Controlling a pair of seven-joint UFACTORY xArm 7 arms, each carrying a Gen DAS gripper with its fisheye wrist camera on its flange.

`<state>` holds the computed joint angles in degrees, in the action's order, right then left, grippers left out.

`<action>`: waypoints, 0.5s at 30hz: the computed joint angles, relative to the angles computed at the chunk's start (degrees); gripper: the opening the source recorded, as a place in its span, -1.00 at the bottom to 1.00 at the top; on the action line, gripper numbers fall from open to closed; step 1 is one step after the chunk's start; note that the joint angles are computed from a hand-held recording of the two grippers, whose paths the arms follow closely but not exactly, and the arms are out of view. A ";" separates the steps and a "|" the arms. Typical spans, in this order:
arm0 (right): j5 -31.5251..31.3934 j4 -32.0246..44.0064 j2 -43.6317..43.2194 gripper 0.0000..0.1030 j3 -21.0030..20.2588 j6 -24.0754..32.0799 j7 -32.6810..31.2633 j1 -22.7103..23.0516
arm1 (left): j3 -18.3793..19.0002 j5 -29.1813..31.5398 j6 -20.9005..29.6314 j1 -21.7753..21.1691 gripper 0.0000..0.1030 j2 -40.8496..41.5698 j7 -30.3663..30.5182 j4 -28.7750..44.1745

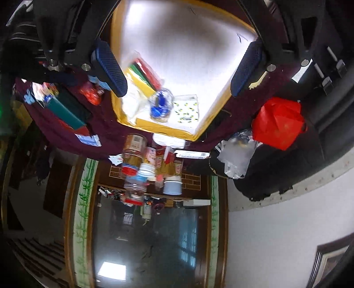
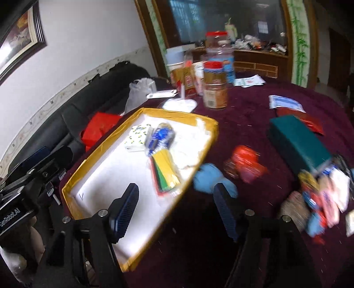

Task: Organize soft objects
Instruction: 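Lower tissue pack into tray with left tool while right tool releases sheet bag, then withdraw both open tools from the tray back toward the pile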

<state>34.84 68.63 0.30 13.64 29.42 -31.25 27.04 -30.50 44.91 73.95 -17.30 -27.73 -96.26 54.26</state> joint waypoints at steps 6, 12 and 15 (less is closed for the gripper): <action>4.44 -9.34 -8.02 0.37 -3.63 -1.90 -3.08 -1.33 | -5.05 3.53 5.58 -2.65 0.88 8.95 -0.69 9.26; 9.51 -15.69 -13.39 0.38 -8.28 -2.26 -6.67 -1.86 | -7.76 9.34 12.95 -7.10 0.88 19.93 -0.53 19.12; 11.36 -18.05 -15.54 0.38 -10.33 -1.97 -8.42 -2.30 | -8.24 12.61 16.79 -10.21 0.89 25.29 0.20 24.06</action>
